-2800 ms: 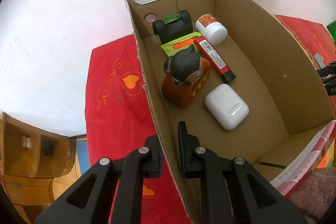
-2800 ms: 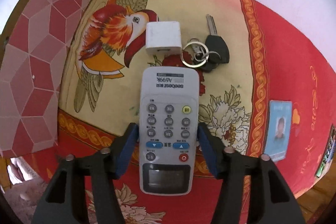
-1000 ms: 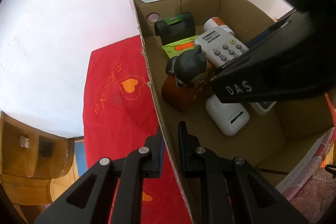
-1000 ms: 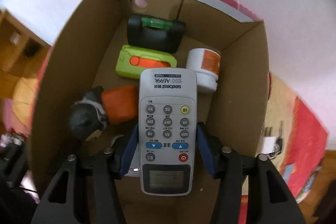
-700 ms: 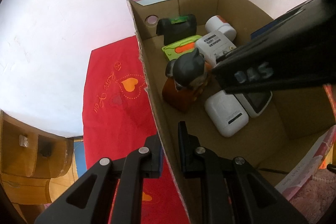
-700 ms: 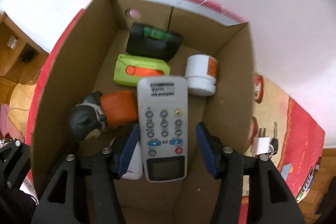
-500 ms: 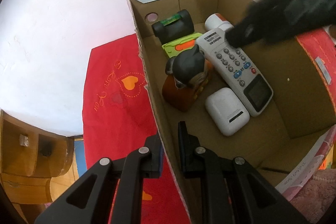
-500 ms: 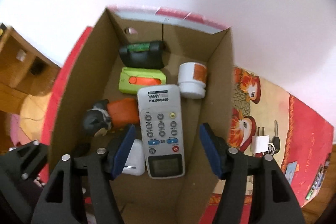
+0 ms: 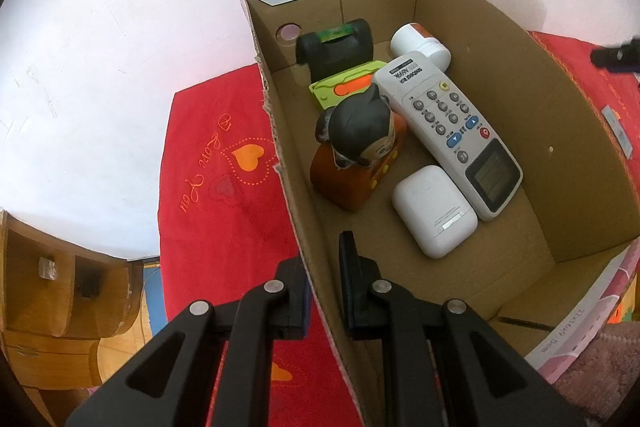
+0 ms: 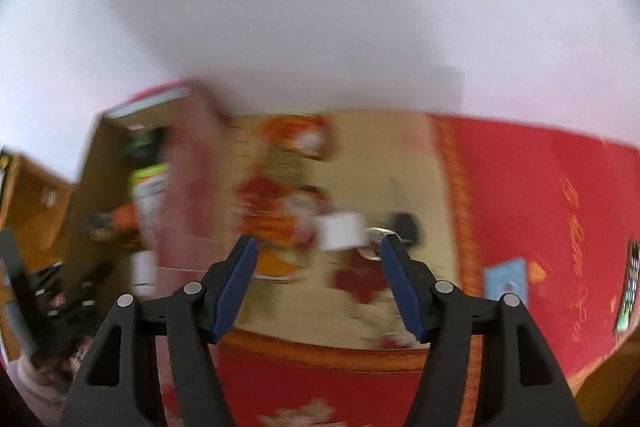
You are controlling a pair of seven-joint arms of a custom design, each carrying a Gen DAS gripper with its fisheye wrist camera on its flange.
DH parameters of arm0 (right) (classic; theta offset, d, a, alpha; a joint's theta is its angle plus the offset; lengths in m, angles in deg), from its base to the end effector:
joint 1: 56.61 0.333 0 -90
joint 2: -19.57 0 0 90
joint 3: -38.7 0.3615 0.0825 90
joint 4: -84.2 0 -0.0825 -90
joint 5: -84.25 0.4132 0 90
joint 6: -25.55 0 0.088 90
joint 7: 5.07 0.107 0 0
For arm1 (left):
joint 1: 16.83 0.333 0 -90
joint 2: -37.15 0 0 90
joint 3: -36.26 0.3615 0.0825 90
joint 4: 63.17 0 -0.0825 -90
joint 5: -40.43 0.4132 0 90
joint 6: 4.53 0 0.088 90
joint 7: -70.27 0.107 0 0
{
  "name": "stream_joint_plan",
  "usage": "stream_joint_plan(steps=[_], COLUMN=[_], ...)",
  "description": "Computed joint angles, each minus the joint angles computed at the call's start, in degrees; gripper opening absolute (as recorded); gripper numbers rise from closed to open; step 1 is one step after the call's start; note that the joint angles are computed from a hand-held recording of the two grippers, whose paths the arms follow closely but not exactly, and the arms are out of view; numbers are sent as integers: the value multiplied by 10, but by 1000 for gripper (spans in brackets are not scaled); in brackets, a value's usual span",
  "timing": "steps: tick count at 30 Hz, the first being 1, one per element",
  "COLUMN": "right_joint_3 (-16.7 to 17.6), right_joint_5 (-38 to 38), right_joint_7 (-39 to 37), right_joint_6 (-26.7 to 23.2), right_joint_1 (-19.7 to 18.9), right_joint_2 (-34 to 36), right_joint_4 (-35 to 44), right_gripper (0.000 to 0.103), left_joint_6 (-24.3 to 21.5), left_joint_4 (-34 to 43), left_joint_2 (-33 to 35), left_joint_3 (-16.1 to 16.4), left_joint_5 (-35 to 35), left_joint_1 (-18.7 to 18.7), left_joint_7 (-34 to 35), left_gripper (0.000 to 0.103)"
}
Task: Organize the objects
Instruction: 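Lower the white remote into the box and open the right tool, then move the right tool to the black car key and grasp its rings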
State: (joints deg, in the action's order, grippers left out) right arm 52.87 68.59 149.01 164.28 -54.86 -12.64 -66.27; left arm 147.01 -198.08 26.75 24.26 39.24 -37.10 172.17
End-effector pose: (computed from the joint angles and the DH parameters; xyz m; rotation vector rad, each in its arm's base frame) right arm 0.3861 0.1141 0.4838 -1.2083 2.5267 -0.5358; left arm 0.4470 -0.2861 0.4799 -1.1062 2.5798 -0.5301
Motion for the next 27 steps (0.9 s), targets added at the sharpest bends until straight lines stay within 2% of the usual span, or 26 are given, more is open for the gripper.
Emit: stream_joint_plan(steps=[3,8,13,17,19,22,23,27], right_joint_3=[-6,-25,-27,-36,-36,-30,-28,-32], right_joint_5=[-9,-10,-19,-20,-31,-53,-61,-72], right_joint_7=[11,6,10,4,3,5,9,19], right_joint_6=[-7,38,59,66,79,67,62,64], right_joint_1=[-17,-25,-41,-41,-42,-42,-41,-31], right_joint_2=[2,24,54,81,92,104,105,106], right_joint_4=[-21,-42,-43,-38,-38,-28,-25,-26], right_gripper=[65,65,64,51,49,44,36,35], left_joint_6=[1,-2,-3,-4,-5,-6,-5,-4], left_joint_4=[0,2,5,6,7,8,8,8], left_joint_2=[1,4,8,10,12,13,14,15], left_joint_3=[-3,-6,-7,-7,-7,-7,-7,-7], left_joint_5=[6,16,21,21,21,20,20,19], left_joint_1=[1,2,2,3,3,4,4,5], left_joint_7=[-7,-16,-22,-24,-24,-23,-23,-22], left_gripper=[11,11,11,11,11,11,11,11])
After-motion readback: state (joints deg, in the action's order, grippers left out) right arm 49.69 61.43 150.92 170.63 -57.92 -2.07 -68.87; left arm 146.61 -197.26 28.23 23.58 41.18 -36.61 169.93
